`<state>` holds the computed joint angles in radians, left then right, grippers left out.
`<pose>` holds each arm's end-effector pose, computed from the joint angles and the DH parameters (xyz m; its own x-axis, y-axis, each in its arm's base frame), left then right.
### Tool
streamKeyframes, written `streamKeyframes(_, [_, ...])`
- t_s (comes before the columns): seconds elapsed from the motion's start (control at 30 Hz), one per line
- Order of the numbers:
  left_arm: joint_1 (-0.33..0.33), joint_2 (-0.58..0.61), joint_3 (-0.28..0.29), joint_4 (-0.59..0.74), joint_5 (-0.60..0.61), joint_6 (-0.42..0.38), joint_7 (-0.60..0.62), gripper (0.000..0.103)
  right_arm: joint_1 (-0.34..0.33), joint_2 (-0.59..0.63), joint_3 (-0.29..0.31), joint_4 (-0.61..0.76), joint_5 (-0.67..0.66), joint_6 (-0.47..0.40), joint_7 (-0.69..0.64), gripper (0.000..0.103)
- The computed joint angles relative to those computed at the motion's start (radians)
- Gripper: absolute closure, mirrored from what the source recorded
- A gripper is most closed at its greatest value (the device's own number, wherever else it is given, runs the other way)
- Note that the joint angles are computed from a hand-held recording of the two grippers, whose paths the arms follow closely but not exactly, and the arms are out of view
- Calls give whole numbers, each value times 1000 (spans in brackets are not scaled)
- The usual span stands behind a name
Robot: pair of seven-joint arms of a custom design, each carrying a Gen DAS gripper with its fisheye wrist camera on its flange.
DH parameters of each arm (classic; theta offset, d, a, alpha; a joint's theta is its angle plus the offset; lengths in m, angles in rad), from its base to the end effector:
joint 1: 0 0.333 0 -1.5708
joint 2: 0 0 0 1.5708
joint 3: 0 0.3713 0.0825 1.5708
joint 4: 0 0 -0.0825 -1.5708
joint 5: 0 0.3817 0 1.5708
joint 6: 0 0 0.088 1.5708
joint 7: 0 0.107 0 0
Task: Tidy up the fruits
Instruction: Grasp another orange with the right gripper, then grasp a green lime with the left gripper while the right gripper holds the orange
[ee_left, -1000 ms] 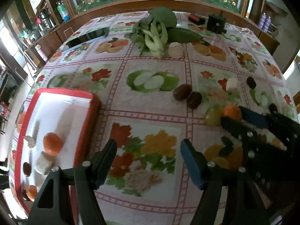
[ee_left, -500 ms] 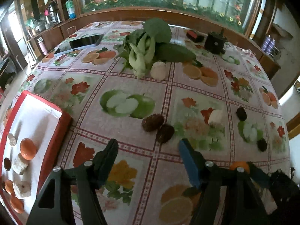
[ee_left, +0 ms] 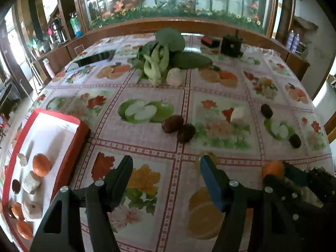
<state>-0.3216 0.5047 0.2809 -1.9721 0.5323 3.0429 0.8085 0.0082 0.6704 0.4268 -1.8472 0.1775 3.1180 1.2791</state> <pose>0.6709 -0.0884 0.3250 0.1448 -0.9886 -0.0421 -0.8079 -0.0935 -0.5819 0.6780 0.2402 0.3013 0.4233 -0.8853 -0.1924 -0.7598 -0.2312 -0.6076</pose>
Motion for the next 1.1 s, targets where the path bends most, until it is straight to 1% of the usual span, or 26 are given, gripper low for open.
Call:
streamKeyframes(0.03, [-10, 2, 10, 3, 5, 2, -6, 34, -4, 2, 5, 0, 2, 2, 1, 69])
streamKeyframes(0.07, [-31, 6, 34, 6, 17, 5, -20, 34, -9, 4, 11, 1, 3, -1, 0, 69])
streamKeyframes(0.1, [-69, 11, 76, 8, 38, -2, -46, 34, -17, 8, 18, 6, 5, -12, -1, 67])
streamKeyframes(0.17, [-107, 10, 121, 1, 79, 0, -87, 34, -21, 8, 24, -1, 10, -3, -4, 67])
streamKeyframes(0.23, [-175, 13, 209, -21, 138, 46, -169, 34, -17, 5, 20, -7, 6, 5, -8, 67])
streamKeyframes(0.27, [-180, 14, 219, -27, 146, 63, -181, 34, -19, 6, 21, -9, 3, 12, -10, 67])
streamKeyframes(0.3, [-159, 11, 194, -28, 136, 65, -166, 34, -23, 7, 25, -10, 1, 15, -11, 67])
streamKeyframes(0.37, [-63, 5, 79, -14, 87, 41, -90, 33, -30, 10, 33, -12, -2, 19, -9, 67])
streamKeyframes(0.4, [-25, 4, 32, -11, 64, 36, -58, 33, -32, 10, 35, -12, -4, 20, -8, 67])
streamKeyframes(0.47, [19, 4, -23, -10, 24, 48, -16, 33, -37, 12, 40, -13, -7, 22, -5, 67])
streamKeyframes(0.5, [50, 4, -62, -11, -2, 55, 17, 33, -39, 12, 42, -13, -8, 23, -4, 66])
streamKeyframes(0.57, [87, 5, -111, -12, -44, 63, 67, 33, -47, 14, 50, -13, -11, 22, -3, 66])
streamKeyframes(0.67, [160, 3, -209, -14, -106, 60, 156, 32, -56, 17, 59, -14, -14, 24, -2, 66])
streamKeyframes(0.77, [194, 0, -261, -20, -153, 55, 226, 32, -61, 18, 64, -13, -16, 25, 1, 66])
streamKeyframes(0.8, [212, -1, -287, -26, -172, 60, 250, 32, -62, 19, 66, -13, -17, 25, 2, 65])
streamKeyframes(0.83, [215, -1, -294, -28, -183, 64, 267, 32, -64, 20, 68, -13, -17, 25, 2, 65])
streamKeyframes(0.9, [171, 3, -249, -21, -197, 57, 271, 32, -64, 20, 67, -13, -20, 26, 3, 65])
streamKeyframes(0.93, [182, 8, -263, -13, -215, 48, 289, 32, -64, 20, 67, -13, -20, 24, 5, 65])
streamKeyframes(1.0, [223, 12, -312, -10, -262, 41, 330, 32, -67, 22, 70, -13, -21, 26, 5, 65])
streamKeyframes(1.03, [233, 13, -325, -9, -281, 38, 345, 32, -69, 23, 72, -12, -21, 27, 6, 65])
streamKeyframes(1.1, [230, 11, -327, -14, -305, 35, 373, 32, -69, 23, 72, -12, -23, 27, 7, 65])
